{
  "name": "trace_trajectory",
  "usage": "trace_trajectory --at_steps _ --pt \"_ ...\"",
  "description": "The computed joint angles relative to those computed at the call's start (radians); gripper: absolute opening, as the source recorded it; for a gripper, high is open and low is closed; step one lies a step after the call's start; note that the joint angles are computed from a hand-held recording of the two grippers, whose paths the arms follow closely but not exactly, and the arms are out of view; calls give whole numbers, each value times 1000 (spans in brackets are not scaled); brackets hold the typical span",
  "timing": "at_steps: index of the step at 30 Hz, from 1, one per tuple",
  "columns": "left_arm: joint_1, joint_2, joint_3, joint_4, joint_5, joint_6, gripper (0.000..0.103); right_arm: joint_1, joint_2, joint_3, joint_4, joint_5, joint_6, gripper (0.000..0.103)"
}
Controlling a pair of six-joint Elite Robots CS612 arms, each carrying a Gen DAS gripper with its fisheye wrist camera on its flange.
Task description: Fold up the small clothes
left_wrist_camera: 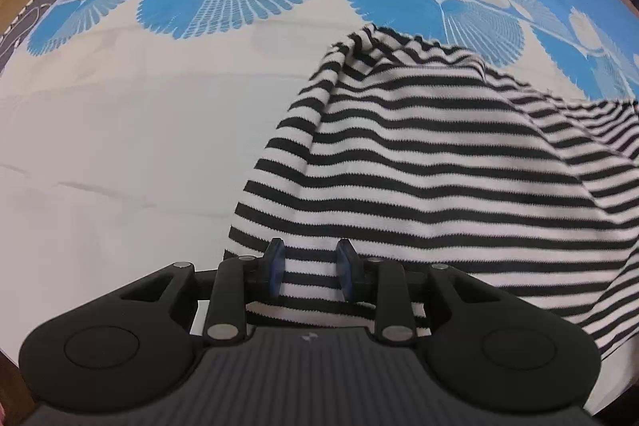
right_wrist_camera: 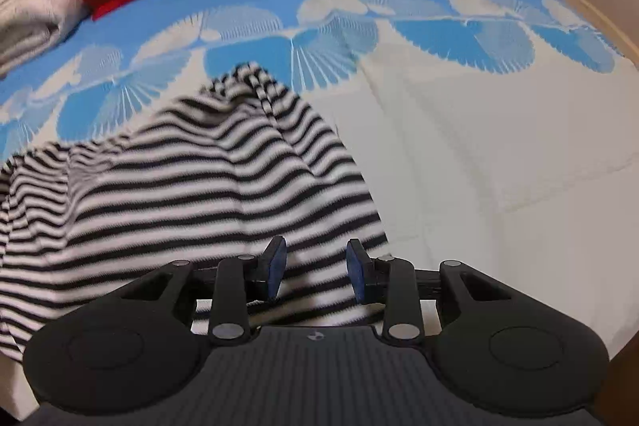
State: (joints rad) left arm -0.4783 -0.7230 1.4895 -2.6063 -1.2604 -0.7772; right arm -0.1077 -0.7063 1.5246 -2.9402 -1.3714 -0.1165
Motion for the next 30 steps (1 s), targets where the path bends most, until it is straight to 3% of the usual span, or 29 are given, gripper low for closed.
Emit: trace_trajectory --at_steps 6,11,14,17,22,26,30 --pt "-1 -2 2 -51 1 -1 31 19 11 -13 -53 47 29 35" --pt "2 -1 -2 -86 -2 30 32 47 37 -61 -25 72 16 36" --pt "7 -1 -2 -101 -4 62 32 71 60 -107 42 20 -17 36" --pt "13 -1 -5 -112 -7 90 32 98 89 -170 168 -101 -54 38" --pt "23 5 -9 -133 3 163 32 102 110 -212 209 -109 -50 39" --pt "29 6 18 -239 44 254 32 91 112 -210 186 -69 -75 39" --pt "25 4 63 -366 117 334 32 76 99 -169 80 -64 -57 39"
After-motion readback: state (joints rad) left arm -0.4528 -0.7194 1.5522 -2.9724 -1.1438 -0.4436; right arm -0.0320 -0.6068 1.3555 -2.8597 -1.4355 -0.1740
